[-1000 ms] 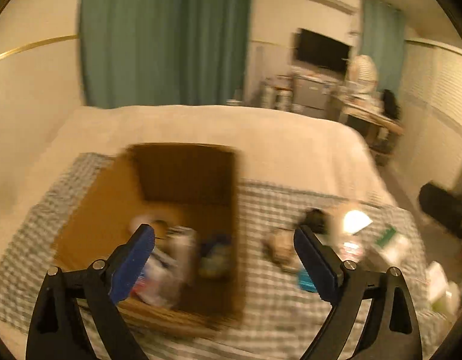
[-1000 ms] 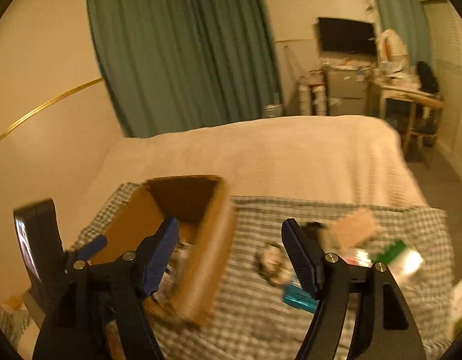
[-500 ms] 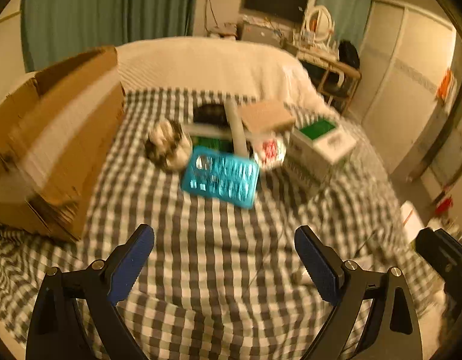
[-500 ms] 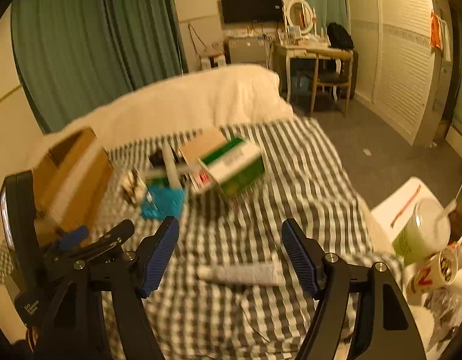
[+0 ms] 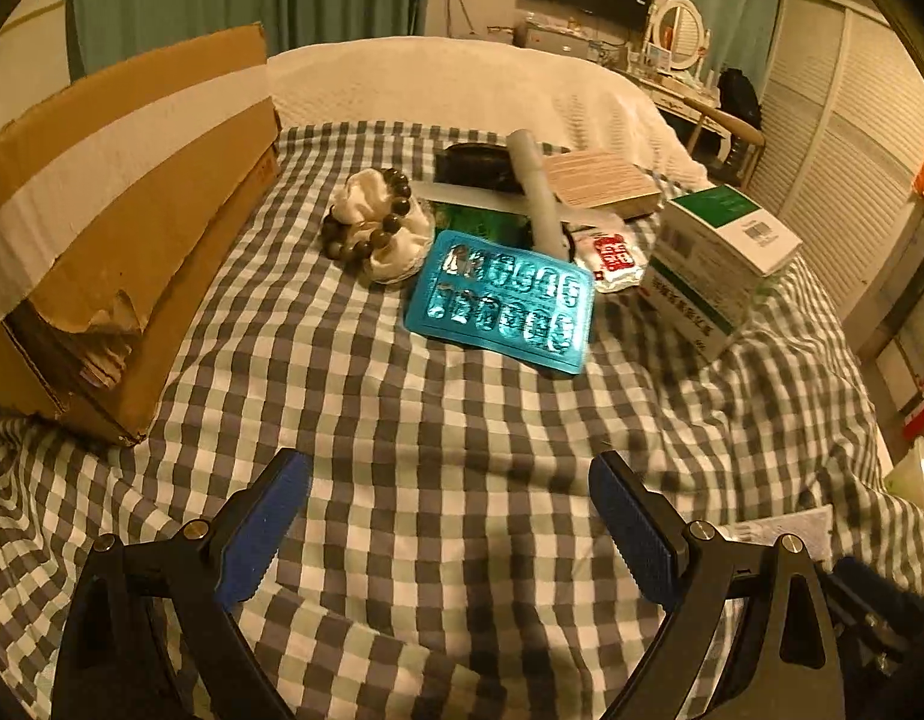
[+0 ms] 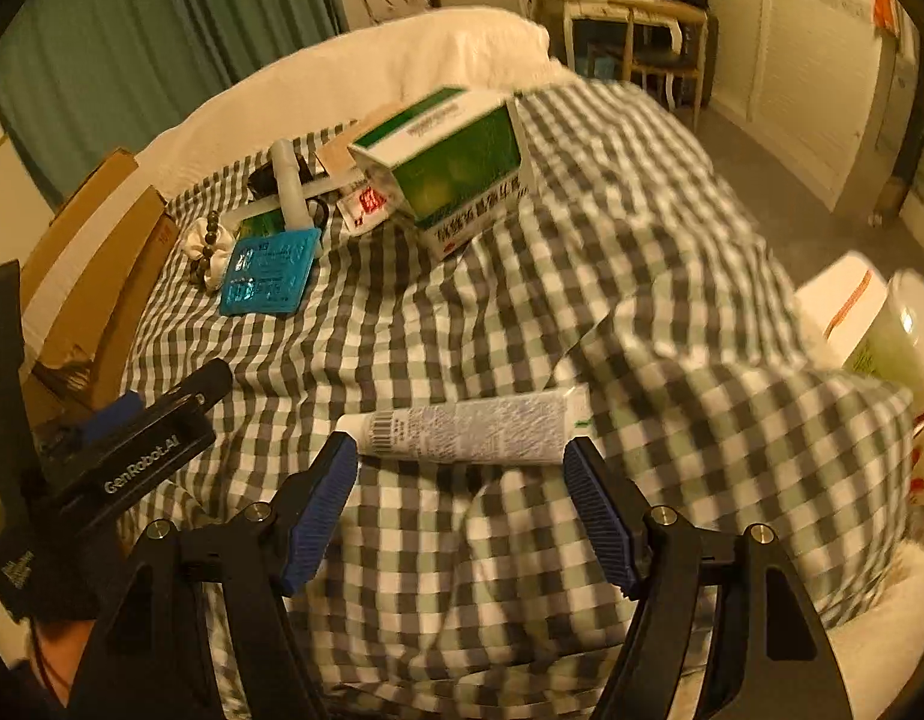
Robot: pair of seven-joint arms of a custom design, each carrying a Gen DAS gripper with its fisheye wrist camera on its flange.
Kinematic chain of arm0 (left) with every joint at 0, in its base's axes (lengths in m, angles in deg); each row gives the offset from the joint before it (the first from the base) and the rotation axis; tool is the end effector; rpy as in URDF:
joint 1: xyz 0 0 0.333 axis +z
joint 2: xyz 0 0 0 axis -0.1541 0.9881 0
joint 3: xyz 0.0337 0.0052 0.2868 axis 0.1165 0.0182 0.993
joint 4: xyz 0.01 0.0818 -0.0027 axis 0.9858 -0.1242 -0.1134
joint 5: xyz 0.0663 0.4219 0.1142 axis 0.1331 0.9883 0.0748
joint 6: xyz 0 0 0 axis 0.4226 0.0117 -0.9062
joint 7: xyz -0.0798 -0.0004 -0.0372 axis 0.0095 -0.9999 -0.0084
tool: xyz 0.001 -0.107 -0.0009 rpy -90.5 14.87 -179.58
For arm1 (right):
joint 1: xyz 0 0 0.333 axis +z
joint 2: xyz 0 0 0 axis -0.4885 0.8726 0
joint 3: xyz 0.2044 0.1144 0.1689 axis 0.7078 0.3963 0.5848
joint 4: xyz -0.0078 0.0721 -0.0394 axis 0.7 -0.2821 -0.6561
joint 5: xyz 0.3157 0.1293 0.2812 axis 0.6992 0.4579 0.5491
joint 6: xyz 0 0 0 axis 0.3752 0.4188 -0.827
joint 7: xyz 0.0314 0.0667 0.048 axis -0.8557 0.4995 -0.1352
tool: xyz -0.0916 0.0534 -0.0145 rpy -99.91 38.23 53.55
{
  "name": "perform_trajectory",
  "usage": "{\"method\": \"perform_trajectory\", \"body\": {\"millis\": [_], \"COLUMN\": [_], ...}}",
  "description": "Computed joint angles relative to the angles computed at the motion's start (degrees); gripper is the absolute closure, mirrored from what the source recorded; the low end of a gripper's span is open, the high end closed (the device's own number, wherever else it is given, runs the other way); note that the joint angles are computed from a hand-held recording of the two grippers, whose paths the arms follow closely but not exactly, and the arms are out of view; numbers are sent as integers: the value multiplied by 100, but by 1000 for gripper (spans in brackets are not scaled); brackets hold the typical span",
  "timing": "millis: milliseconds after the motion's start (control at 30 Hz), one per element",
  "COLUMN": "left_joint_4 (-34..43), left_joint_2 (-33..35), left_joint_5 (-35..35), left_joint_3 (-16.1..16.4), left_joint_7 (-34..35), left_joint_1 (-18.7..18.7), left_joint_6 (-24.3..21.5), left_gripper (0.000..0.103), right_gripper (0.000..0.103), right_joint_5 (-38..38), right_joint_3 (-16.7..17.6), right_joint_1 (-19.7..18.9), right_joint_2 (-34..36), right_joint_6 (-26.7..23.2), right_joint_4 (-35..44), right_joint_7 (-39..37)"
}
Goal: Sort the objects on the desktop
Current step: 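Grasp the white toothpaste tube with the right tool, then grasp the blue pill blister with the left tool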
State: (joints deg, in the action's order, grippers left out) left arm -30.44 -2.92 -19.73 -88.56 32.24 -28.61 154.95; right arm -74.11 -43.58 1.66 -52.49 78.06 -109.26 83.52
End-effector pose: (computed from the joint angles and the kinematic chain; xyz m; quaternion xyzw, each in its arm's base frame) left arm 0.5337 -0.3709 0.4292 -0.7036 0.6279 -0.2534 0.2156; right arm 0.4849 0.4267 0.4535 -0.6365 0.7147 -0.1489 0.2488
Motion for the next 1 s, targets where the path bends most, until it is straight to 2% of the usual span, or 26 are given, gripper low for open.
{"method": "perform_trajectory", "body": {"millis": [200,333,367,467,500,533,600,633,800,867,967,1000], "left_joint_4": [-25,-62,-62,-47,-33,-18,9,24,324,569,972,1094], "left_joint_2": [54,63,69,105,122,138,165,180,414,598,923,1032], "left_joint_5": [1,-29,-45,-82,-107,-118,-118,-106,-258,-316,-353,-280], "left_joint_3": [68,104,110,126,131,138,158,168,201,214,239,264], "left_joint_7": [-142,-201,-200,-191,-166,-155,-166,-181,-40,77,330,356], "left_joint_1": [64,117,129,162,172,180,195,201,212,190,92,30], "left_joint_6": [67,116,118,156,167,179,236,261,351,322,207,164], "left_gripper": [6,6,6,6,6,6,6,6,6,6,6,6], "right_gripper": [32,32,35,55,62,65,82,85,85,85,85,85], "right_joint_5": [731,1118,1124,1188,1073,945,604,94,-728,-780,-1177,-1513], "right_joint_3": [-63,-239,-265,-383,-430,-478,-572,-680,-722,-748,-996,-1169], "right_joint_1": [-5,-102,-77,-89,-36,25,159,348,406,339,428,534], "right_joint_2": [280,620,619,845,964,1040,1114,1094,1099,1304,1636,1695], "right_joint_6": [287,569,569,832,726,643,625,441,595,735,930,977], "right_joint_4": [116,262,261,405,567,682,820,973,1231,1600,2094,2164], "right_joint_7": [-38,50,46,63,69,84,144,185,214,-74,26,305]}}
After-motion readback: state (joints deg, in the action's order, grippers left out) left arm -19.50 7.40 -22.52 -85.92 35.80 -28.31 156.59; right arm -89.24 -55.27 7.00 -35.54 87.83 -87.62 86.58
